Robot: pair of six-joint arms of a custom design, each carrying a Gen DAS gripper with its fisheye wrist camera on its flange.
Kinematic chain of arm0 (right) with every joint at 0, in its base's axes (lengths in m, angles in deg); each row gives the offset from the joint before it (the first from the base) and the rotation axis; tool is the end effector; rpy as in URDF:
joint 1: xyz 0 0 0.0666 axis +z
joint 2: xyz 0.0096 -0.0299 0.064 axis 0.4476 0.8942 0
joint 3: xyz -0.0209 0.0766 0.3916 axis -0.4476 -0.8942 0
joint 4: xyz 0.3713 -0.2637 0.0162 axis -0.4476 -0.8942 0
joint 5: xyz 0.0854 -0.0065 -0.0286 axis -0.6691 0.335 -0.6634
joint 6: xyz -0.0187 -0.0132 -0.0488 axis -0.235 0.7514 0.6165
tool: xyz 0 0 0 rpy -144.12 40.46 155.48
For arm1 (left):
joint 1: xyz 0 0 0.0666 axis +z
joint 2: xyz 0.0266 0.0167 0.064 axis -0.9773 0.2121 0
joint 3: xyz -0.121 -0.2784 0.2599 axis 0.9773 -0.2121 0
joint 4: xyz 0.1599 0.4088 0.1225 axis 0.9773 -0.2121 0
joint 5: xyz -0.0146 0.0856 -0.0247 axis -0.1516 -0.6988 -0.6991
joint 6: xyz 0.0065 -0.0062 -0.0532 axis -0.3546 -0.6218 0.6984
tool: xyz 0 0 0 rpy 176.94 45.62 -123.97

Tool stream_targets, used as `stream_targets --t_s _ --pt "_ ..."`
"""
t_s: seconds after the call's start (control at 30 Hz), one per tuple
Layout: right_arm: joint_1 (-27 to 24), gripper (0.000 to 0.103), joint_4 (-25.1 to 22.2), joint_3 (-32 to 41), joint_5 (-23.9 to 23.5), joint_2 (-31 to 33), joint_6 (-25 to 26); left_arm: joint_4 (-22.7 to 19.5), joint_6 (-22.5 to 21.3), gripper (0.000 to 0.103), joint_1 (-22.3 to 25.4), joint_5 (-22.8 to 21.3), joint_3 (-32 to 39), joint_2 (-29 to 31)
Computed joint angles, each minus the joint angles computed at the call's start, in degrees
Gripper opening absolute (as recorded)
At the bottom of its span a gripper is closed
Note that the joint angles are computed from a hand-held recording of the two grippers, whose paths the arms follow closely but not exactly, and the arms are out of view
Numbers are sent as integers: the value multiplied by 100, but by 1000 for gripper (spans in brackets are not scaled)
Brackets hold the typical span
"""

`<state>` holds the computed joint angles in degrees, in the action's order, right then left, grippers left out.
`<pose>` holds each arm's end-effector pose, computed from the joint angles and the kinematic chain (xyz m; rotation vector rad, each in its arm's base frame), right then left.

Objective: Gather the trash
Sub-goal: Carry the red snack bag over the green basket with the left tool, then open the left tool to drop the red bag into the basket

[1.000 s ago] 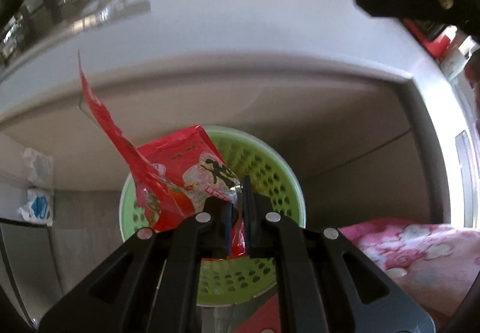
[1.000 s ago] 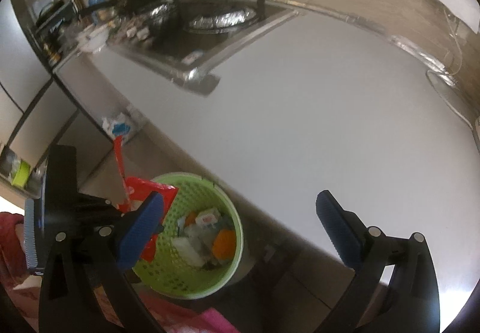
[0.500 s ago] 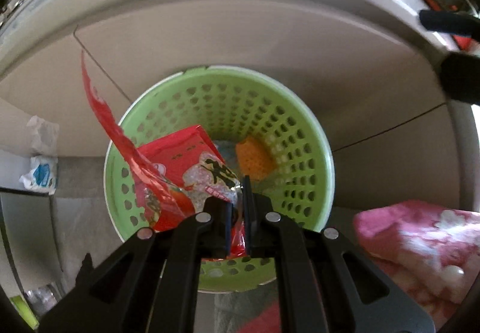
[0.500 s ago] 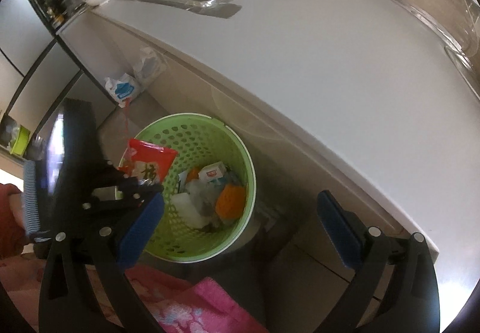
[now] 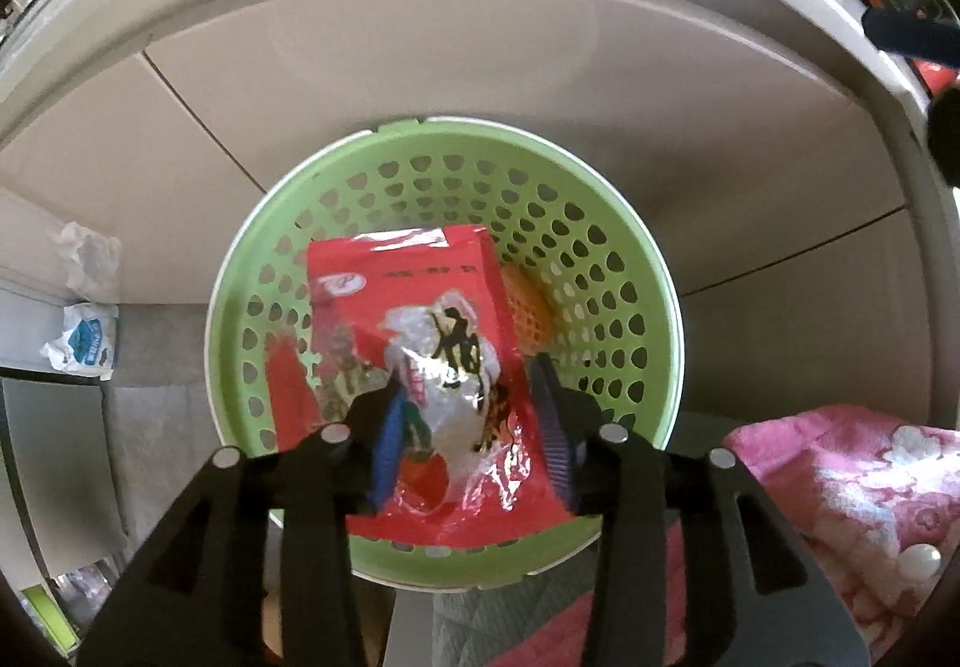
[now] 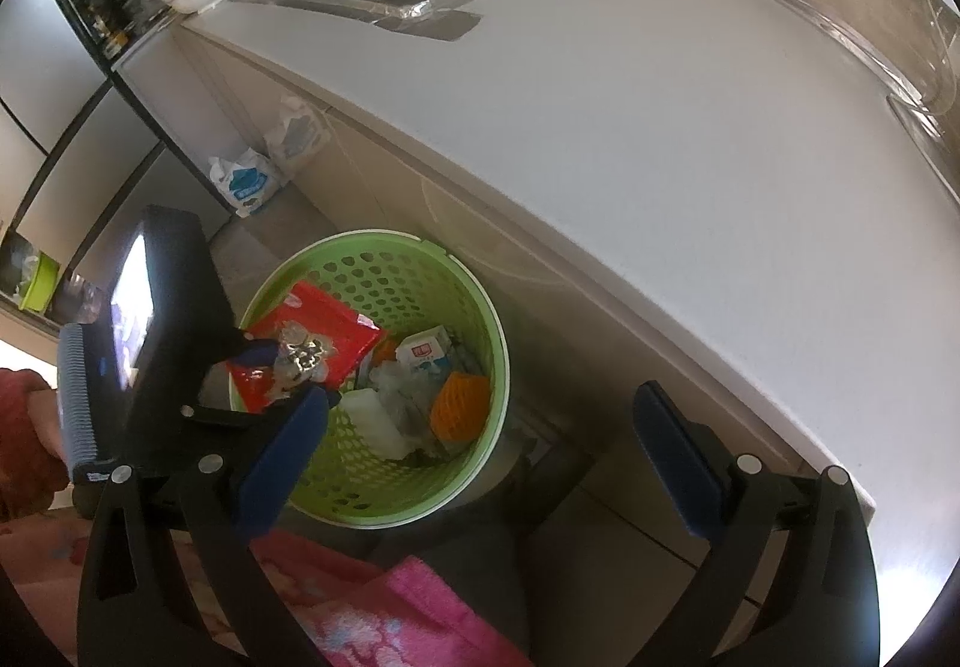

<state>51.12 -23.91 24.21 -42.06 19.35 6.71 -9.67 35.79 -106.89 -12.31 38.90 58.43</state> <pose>0.5355 0.2490 0.4709 -0.8218 2.6344 0.2561 0.4936 -0.2757 0.3851 0.2204 2.8893 -0.1634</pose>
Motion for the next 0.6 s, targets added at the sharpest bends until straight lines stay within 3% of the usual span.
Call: stream_targets --t_s 0.2,0.37,0.6 --pt "-49 101 51 1 -28 -27 -52 27 -76 53 -7 -260 154 -116" --pt "-73 101 99 15 -48 -75 -95 9 -278 72 -49 -485 370 -168" --pt "-147 101 200 163 -145 -156 -169 -12 -367 76 -21 -641 753 -276"
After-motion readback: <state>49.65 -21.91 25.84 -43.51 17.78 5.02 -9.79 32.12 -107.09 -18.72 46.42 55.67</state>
